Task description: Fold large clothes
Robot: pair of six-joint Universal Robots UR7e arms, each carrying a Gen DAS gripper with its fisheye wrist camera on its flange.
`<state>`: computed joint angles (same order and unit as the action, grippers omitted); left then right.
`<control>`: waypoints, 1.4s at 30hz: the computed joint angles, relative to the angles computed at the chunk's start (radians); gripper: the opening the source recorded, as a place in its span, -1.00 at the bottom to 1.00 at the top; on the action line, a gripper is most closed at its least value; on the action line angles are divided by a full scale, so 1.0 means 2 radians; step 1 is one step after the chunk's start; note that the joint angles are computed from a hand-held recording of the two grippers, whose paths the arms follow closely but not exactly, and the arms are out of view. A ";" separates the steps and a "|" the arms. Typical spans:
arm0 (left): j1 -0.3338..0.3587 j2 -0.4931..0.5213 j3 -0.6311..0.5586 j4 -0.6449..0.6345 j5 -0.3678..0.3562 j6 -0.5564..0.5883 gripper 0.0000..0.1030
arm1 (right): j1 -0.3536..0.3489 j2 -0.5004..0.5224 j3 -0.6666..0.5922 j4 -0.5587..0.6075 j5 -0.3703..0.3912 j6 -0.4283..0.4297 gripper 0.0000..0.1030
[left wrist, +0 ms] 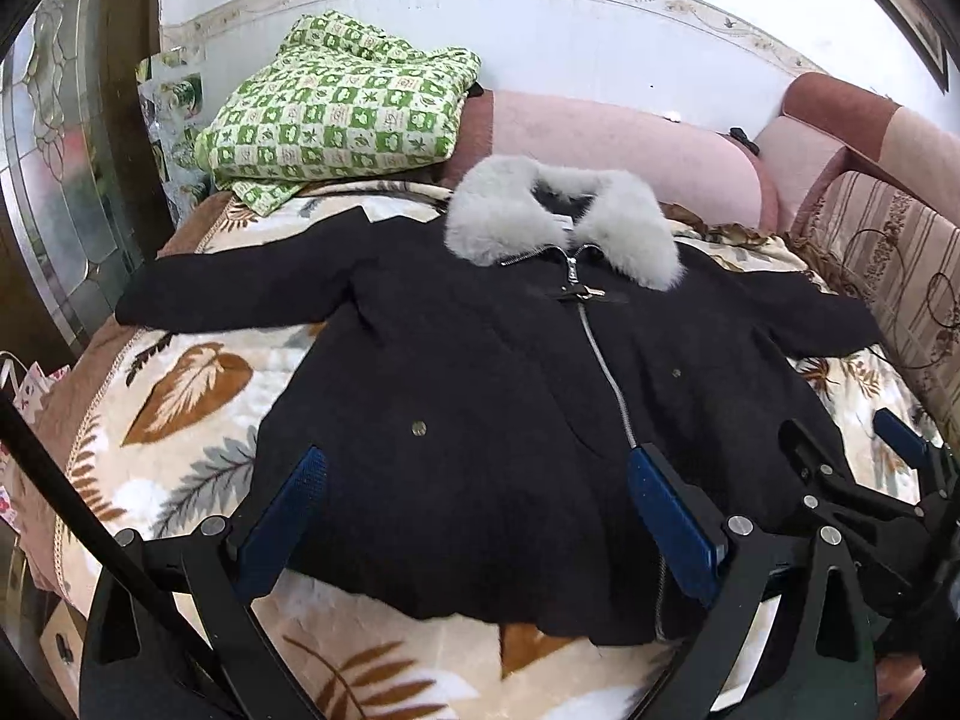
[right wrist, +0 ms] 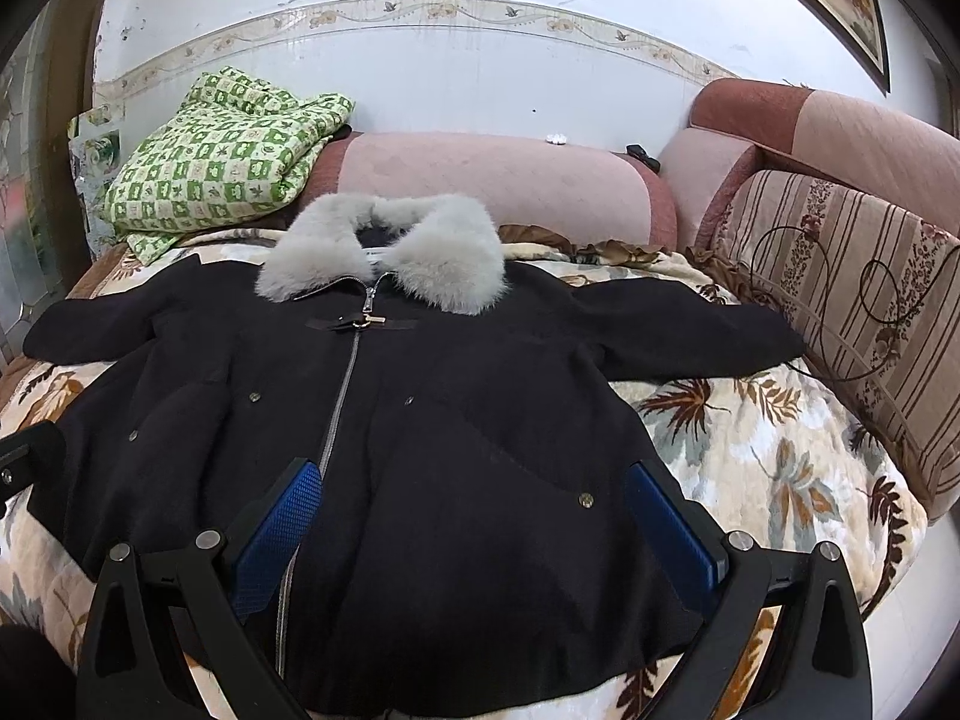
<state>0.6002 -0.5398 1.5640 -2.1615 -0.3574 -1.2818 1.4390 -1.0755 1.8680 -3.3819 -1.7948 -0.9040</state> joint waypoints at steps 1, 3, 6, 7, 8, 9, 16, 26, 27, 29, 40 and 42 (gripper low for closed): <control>0.001 0.000 -0.001 -0.001 0.001 0.003 0.94 | 0.001 0.005 -0.005 -0.001 -0.001 0.000 0.99; 0.003 0.000 -0.002 -0.001 0.002 0.004 0.94 | 0.002 0.013 -0.016 -0.002 -0.003 0.000 0.99; 0.012 -0.001 -0.008 0.011 0.005 -0.001 0.94 | 0.006 0.025 -0.032 -0.001 -0.006 -0.003 0.99; 0.015 0.000 -0.009 0.010 0.006 0.000 0.94 | 0.007 0.029 -0.038 0.000 -0.006 -0.005 0.99; 0.018 0.000 -0.011 0.011 0.007 -0.001 0.94 | 0.008 0.033 -0.043 0.000 -0.006 -0.006 0.99; 0.020 -0.001 -0.010 0.008 0.009 0.002 0.94 | 0.009 0.038 -0.049 0.000 -0.006 -0.007 0.99; 0.038 -0.001 -0.016 0.026 0.024 -0.016 0.94 | 0.016 0.065 -0.087 0.014 -0.009 -0.005 0.99; 0.054 -0.007 -0.021 0.129 0.096 -0.117 0.94 | 0.011 0.093 -0.111 0.009 -0.019 -0.006 0.99; 0.056 -0.007 -0.023 0.142 0.099 -0.124 0.94 | 0.009 0.096 -0.116 0.015 -0.025 -0.004 0.99; 0.060 -0.009 -0.028 0.163 0.095 -0.137 0.94 | 0.007 0.102 -0.124 0.021 -0.034 0.000 0.99; 0.081 -0.023 -0.007 0.102 0.036 -0.108 0.94 | 0.003 0.109 -0.128 0.019 -0.043 0.001 0.99; 0.081 -0.026 -0.007 0.121 0.036 -0.125 0.94 | 0.003 0.110 -0.126 0.014 -0.042 -0.003 0.99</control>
